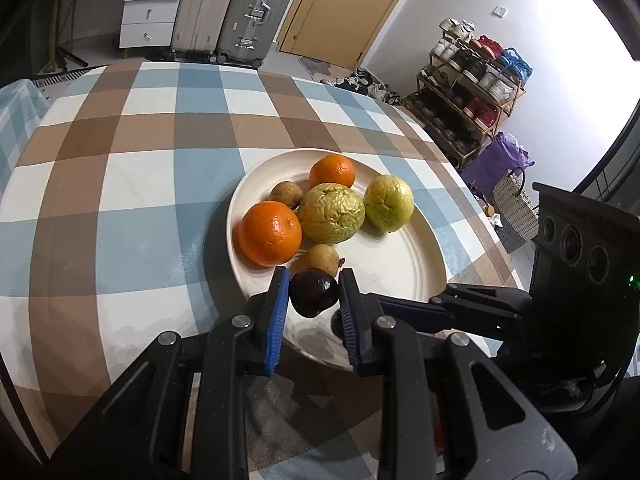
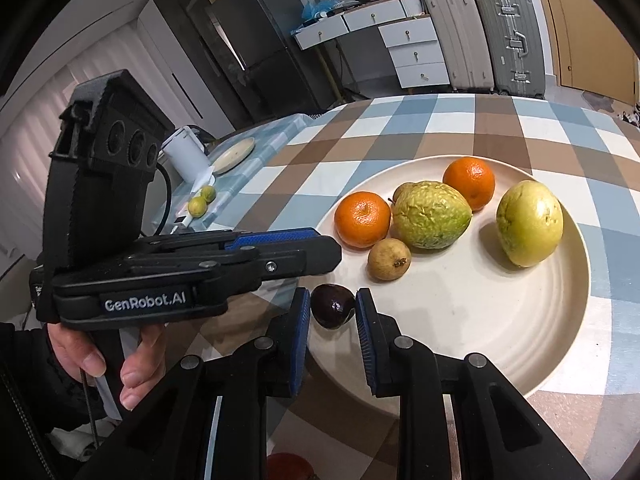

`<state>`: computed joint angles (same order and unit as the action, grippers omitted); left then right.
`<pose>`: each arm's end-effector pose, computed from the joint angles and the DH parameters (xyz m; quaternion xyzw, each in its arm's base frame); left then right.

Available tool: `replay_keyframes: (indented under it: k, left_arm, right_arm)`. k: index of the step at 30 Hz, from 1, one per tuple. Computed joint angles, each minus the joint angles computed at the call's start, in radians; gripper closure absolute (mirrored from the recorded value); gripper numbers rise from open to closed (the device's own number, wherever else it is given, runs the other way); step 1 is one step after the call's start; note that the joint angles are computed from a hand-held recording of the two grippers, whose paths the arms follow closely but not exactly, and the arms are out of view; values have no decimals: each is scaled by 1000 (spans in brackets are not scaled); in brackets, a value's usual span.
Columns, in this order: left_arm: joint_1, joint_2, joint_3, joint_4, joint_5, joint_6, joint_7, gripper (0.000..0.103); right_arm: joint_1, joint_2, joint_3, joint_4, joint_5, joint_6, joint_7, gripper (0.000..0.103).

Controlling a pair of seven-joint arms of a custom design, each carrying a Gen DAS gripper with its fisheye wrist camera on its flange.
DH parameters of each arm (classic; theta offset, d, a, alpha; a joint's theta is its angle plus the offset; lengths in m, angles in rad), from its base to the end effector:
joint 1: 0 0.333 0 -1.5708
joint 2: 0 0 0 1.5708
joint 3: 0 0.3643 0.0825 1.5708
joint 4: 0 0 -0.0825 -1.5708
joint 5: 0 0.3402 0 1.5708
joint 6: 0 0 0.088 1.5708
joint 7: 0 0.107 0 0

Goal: Organize fruits
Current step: 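Carry both plums over the cream plate and open both grippers, then withdraw both grippers from the plate toward the red tomatoes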

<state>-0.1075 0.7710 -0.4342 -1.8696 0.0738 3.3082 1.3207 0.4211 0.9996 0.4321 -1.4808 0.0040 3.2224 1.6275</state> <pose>0.6157 -0.3060 0.2861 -0.6066 0.7007 -0.3742 0.0329 0.5867 0.4938 0.2622 -0.7729 0.4829 -0.0039 0.4117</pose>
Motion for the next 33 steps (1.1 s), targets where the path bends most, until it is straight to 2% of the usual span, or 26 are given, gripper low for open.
replay_keyframes:
  k: [6, 7, 9, 11, 13, 15, 18, 20, 22, 26, 27, 30, 32, 33]
  left_arm:
    - [4, 9, -9, 13, 6, -1, 4, 81]
    - [-10, 2, 7, 11, 3, 2, 3, 80]
    - [0, 1, -5, 13, 3, 0, 0, 80]
    - [-2, -8, 0, 7, -2, 8, -6, 78]
    - [-1, -22, 2, -9, -2, 20, -11, 71]
    - [4, -38, 0, -34, 0, 42, -20, 68]
    - [-33, -82, 45, -80, -11, 79, -41, 62]
    - [-118, -125, 138, -119, -49, 114, -60, 50]
    - [-157, -156, 172, -161, -67, 152, -72, 37]
    - [-324, -219, 319, -228, -165, 183, -51, 28]
    - [-364, -232, 350, -245, -195, 194, -40, 22]
    - [-530, -268, 471, -290, -331, 228, 33, 19]
    - [-642, -282, 551, -307, -440, 236, 97, 14]
    - [-699, -288, 591, -314, -500, 241, 129, 9]
  right_arm:
    - [32, 16, -38, 46, 14, -27, 4, 79]
    - [47, 16, -59, 56, 22, -28, 14, 79]
    - [68, 17, -88, 69, 36, -32, 33, 78]
    - [66, 17, -86, 72, 37, -37, 34, 70]
    - [55, 2, -75, 37, 35, -2, 30, 47]
    - [52, -25, -81, -17, 33, 60, 40, 43]
    - [37, -75, -83, -116, 18, 147, 74, 30]
    - [34, -111, -96, -193, 12, 222, 109, 27]
    - [49, -142, -127, -254, 26, 277, 153, 20]
    - [107, -214, -206, -379, 56, 357, 215, 16]
    - [125, -227, -227, -398, 63, 368, 225, 14]
    - [173, -272, -275, -479, 91, 439, 242, 7]
    - [230, -300, -324, -528, 149, 488, 233, 3]
    - [256, -313, -343, -552, 179, 512, 223, 3]
